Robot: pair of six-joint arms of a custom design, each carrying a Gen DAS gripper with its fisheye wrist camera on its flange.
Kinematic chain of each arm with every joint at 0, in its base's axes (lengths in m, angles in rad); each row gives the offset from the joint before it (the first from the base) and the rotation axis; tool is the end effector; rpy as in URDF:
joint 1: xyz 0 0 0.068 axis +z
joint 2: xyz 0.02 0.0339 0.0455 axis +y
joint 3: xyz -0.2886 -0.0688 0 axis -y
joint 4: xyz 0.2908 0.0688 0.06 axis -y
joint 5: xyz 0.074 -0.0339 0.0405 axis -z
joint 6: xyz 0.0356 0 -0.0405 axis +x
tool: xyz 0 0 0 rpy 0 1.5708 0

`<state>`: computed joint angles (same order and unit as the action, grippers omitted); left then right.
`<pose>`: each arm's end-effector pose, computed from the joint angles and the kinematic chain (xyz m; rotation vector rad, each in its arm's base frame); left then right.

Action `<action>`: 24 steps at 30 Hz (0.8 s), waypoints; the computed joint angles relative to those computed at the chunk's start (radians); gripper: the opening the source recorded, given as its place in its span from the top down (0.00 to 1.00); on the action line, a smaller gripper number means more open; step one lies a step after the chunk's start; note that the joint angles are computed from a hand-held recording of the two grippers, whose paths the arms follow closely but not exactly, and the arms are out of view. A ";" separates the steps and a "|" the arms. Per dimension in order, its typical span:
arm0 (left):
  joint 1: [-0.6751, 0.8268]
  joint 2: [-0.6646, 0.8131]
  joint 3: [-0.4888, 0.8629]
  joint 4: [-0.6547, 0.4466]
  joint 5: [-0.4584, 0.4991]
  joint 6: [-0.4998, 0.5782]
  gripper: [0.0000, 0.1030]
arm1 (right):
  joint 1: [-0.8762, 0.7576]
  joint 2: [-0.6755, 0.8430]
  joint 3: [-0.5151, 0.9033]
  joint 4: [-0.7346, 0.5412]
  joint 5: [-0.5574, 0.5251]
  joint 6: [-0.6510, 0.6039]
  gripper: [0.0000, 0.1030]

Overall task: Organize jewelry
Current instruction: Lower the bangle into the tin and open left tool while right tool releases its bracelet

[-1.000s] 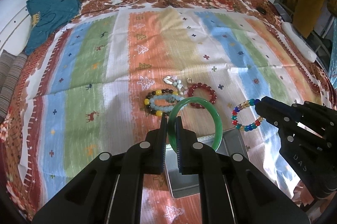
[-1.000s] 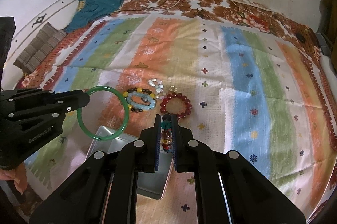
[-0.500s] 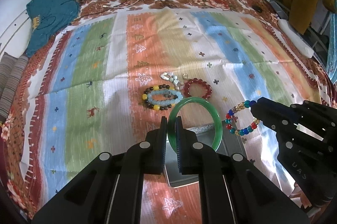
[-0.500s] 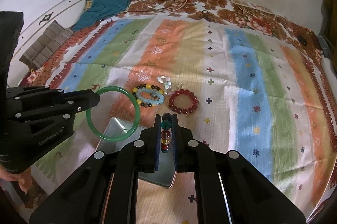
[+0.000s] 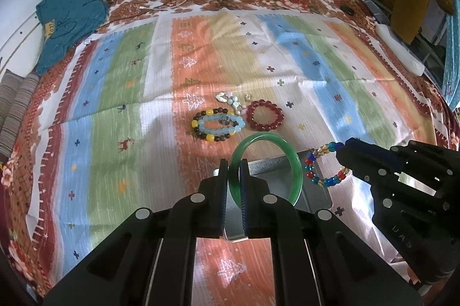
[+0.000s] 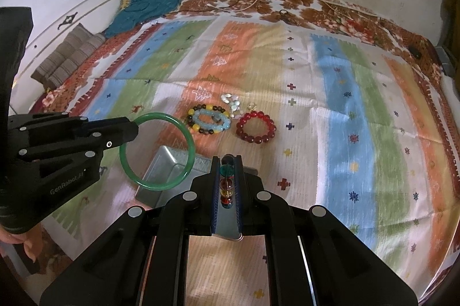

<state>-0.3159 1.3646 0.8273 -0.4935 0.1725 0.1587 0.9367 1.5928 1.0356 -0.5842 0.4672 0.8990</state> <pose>0.2809 -0.0982 0.2051 0.6725 2.5154 -0.2809 0.2196 0.2716 0.2030 0.0831 2.5181 0.0721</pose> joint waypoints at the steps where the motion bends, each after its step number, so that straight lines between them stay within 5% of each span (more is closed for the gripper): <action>1: 0.000 0.000 0.001 -0.001 0.000 0.000 0.93 | 0.001 -0.001 -0.001 0.001 -0.001 0.000 0.90; 6: -0.014 -0.029 -0.024 -0.021 -0.003 -0.011 0.90 | 0.002 -0.008 -0.020 0.019 -0.027 0.008 0.90; 8: -0.018 -0.027 -0.022 -0.017 -0.024 -0.021 0.73 | -0.004 0.004 -0.018 0.003 -0.038 0.021 0.86; 11: -0.004 -0.011 -0.009 -0.013 -0.032 -0.030 0.72 | -0.012 0.006 -0.020 -0.017 -0.024 0.036 0.66; 24: 0.029 0.040 0.026 -0.009 -0.044 -0.031 0.59 | -0.049 0.001 -0.038 -0.019 -0.037 0.051 0.55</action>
